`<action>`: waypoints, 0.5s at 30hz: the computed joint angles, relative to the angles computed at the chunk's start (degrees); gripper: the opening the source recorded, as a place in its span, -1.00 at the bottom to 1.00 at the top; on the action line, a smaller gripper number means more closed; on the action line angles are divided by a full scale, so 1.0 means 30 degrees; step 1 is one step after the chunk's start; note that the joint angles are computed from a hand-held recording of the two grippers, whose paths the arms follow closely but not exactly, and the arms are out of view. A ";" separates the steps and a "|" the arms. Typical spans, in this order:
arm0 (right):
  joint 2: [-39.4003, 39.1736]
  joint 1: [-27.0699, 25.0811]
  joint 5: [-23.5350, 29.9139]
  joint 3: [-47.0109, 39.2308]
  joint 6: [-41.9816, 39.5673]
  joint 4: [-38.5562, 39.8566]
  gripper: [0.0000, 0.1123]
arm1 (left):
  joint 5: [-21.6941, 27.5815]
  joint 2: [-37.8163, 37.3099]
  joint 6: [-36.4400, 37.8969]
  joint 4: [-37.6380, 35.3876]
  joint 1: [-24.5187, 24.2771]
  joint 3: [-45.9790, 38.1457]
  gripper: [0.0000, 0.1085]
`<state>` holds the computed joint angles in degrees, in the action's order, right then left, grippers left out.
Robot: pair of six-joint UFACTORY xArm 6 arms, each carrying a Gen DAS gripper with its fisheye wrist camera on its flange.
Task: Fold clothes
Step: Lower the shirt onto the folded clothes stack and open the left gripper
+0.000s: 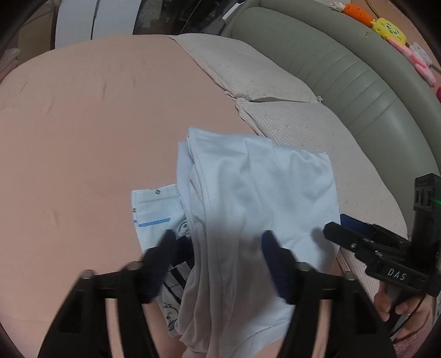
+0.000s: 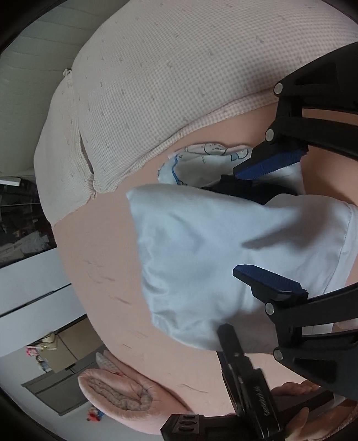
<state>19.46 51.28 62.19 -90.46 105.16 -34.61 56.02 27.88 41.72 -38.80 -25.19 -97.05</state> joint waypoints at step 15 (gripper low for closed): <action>0.0570 -0.0241 -0.0765 -0.0425 -0.1138 -0.0644 0.18 | -0.4367 -0.0771 0.5312 -0.1323 -0.1249 0.2030 -0.06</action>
